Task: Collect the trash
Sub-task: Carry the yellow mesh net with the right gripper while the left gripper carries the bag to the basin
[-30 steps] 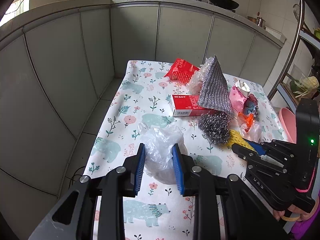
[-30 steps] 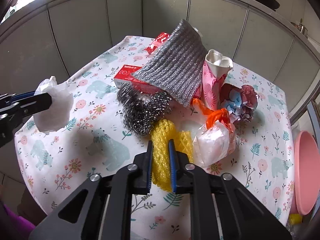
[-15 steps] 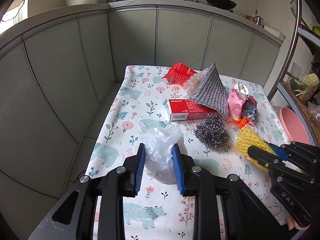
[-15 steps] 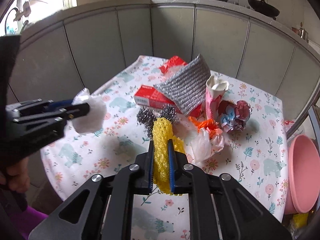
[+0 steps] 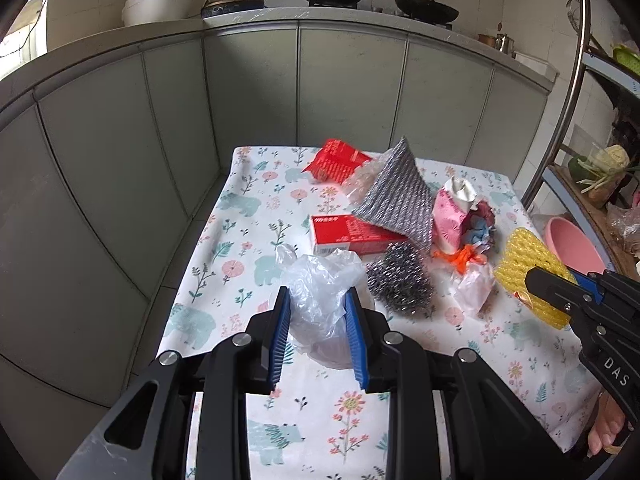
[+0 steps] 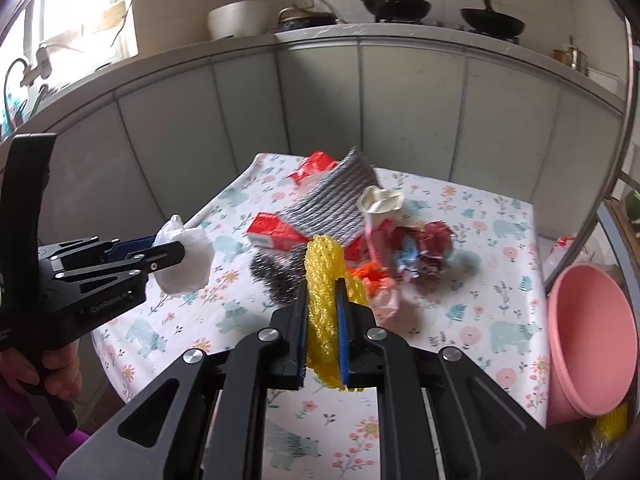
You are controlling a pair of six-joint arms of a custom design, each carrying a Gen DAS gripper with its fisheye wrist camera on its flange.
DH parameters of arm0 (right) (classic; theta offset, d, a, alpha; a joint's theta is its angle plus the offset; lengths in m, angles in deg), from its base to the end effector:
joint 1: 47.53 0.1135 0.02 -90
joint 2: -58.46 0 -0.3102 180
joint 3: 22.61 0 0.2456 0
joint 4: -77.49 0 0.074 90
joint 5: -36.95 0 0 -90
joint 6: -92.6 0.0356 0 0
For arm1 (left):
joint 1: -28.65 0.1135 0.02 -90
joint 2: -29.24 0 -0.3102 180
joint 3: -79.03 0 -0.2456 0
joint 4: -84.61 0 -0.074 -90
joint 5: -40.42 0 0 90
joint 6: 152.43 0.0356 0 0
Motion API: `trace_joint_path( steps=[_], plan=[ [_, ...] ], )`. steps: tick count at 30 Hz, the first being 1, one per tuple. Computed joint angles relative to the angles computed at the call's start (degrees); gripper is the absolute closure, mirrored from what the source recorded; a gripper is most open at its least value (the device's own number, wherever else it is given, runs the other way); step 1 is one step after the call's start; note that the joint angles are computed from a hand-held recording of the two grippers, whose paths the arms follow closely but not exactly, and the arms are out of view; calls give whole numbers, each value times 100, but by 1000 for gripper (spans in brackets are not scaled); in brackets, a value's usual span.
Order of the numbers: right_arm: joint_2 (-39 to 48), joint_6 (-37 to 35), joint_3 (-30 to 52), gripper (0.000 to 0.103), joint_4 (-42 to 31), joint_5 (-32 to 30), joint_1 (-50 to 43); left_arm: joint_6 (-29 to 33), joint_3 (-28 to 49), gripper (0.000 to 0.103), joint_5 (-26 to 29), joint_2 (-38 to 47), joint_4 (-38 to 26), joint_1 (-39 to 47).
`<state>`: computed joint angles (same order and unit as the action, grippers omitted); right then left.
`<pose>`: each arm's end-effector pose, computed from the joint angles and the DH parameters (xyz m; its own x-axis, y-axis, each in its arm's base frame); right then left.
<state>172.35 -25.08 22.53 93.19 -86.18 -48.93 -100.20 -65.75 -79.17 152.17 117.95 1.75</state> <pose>0.2974 0.0122 0.0853 -0.5644 -0.3753 -0.7352 -0.6439 0.7576 0.1075 0.2395 -0.1018 0.0431 -0.6568 -0.2640 -0.7063 -0.3358 0.9411 -0.0395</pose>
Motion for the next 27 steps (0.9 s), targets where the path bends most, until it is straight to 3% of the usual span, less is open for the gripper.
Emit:
trace_joint_path(
  steps=[12, 27],
  plan=[
    [165, 294, 428, 91, 22, -118, -868, 362, 544, 77, 247, -269, -36, -322],
    [817, 1028, 1433, 91, 85, 522, -1848, 1286, 2816, 77, 606, 263, -1165, -942]
  ],
)
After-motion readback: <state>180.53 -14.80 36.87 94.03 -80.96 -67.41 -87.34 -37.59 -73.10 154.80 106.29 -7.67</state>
